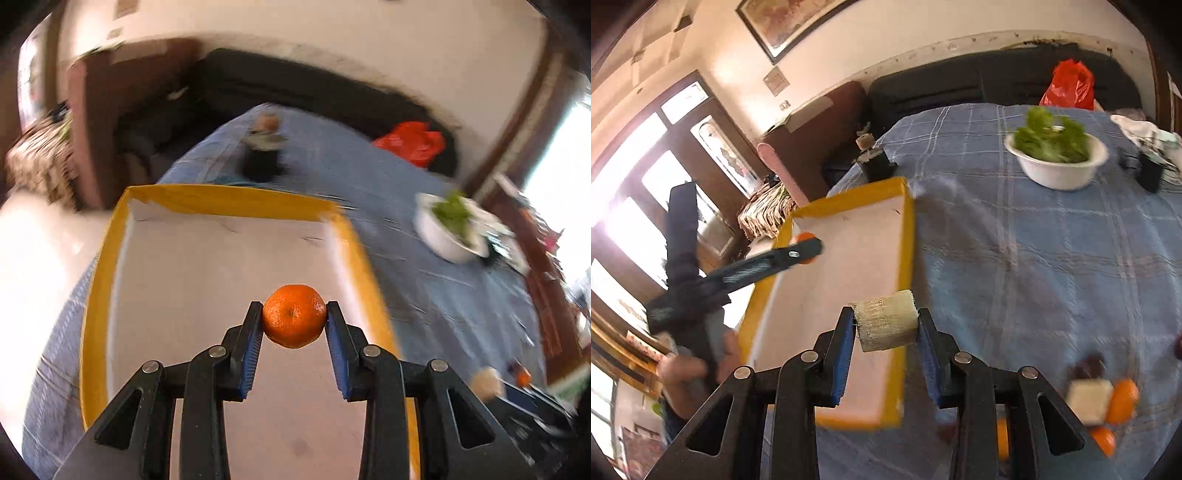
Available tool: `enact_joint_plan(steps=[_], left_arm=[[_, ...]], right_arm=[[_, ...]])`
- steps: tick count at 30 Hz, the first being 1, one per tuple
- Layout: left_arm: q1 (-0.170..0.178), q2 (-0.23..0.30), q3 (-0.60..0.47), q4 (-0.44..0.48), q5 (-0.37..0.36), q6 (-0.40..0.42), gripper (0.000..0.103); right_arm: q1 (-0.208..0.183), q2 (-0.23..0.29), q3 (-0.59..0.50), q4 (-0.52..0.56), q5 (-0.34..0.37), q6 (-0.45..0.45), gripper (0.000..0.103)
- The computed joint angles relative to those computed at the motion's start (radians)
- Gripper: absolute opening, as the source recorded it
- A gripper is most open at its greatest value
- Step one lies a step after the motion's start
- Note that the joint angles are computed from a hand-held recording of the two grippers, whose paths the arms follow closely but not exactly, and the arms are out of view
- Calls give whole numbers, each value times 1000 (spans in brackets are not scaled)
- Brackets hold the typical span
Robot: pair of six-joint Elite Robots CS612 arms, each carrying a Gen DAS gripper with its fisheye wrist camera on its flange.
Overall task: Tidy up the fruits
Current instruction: 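Carry both pieces over the yellow tray and open both tools to release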
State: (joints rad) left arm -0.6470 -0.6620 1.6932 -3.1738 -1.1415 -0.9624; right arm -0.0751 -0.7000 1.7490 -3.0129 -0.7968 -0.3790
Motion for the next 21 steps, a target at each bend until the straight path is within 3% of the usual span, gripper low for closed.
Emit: enact_joint_plan(steps=[2,7,11,21], left_arm=[[23,10,-16,45,-16,-42,33],[37,27,-17,38,-49,-59,33],[24,25,-21,101,28,-82,33],[37,36,-44,154,-3,-107,33]], right_arm=[[30,17,-58,38,-13,75,37],[94,73,-182,107,-91,163,37],[130,118,-268,167,-121,197,37],[171,174,-367,239,-190,214,38]])
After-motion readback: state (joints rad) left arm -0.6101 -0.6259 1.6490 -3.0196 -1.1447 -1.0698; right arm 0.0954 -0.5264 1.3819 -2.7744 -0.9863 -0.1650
